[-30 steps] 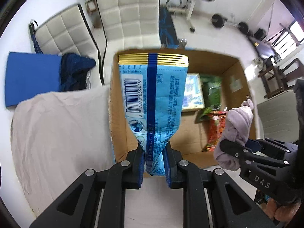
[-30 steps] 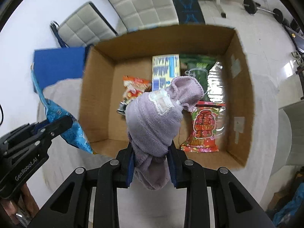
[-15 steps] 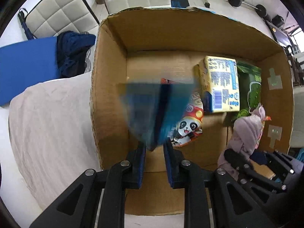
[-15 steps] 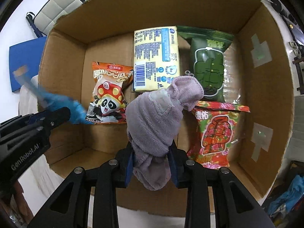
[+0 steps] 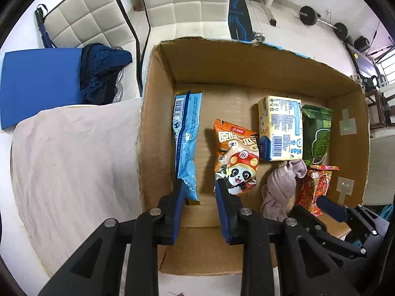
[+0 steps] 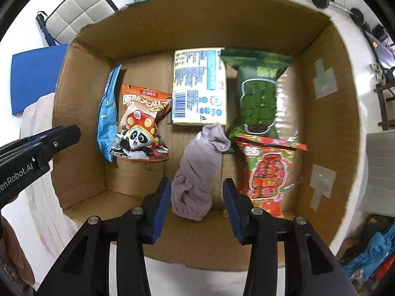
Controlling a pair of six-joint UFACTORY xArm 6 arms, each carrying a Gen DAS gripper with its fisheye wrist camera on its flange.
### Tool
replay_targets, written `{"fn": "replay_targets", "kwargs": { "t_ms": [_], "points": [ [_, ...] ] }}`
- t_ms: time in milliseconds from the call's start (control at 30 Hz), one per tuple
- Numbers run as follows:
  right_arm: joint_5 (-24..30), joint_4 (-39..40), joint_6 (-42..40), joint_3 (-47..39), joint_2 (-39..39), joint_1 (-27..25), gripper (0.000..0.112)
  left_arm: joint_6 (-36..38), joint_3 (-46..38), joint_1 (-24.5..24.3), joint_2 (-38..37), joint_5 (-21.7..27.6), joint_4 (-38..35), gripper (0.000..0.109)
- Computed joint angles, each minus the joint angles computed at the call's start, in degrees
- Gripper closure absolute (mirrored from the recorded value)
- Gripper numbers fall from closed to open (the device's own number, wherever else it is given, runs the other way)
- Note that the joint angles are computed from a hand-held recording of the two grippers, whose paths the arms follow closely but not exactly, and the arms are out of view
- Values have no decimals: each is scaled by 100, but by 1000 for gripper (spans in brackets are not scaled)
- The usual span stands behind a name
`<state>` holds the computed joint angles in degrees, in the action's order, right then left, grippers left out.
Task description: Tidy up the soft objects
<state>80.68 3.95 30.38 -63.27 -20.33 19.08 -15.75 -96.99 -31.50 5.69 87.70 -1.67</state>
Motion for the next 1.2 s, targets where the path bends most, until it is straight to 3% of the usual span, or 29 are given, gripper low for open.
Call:
{"fn": "replay_targets", "kwargs": {
  "t_ms": [100, 267, 433, 467, 533, 633, 767, 1200],
  "points": [
    [162, -170, 47, -34, -146, 25, 64, -91, 266, -34, -267, -154, -4, 82],
    [346, -453, 129, 35, -486, -103, 56, -359, 699, -171, -746, -441, 1, 55],
    [469, -544, 183, 88, -718, -231, 54, -552, 897, -272, -991, -569, 120, 18],
    [516, -579, 183, 81, -740, -239, 46, -584, 923, -287, -1021, -574, 164, 16],
    [558, -638, 181, 91, -829, -245, 33, -599, 953, -316, -1050, -580, 230, 16],
    [656, -822, 275, 80, -904, -148, 28, -647, 1011, -345, -1107, -582, 304, 15],
    [742, -982, 338, 41, -998, -76, 13, -708, 1140, -398, -1238, -619, 363, 10],
    [996, -1289, 571, -112, -1305, 195, 9, -964, 1276, -622, -1673, -643, 639, 6]
  ]
}}
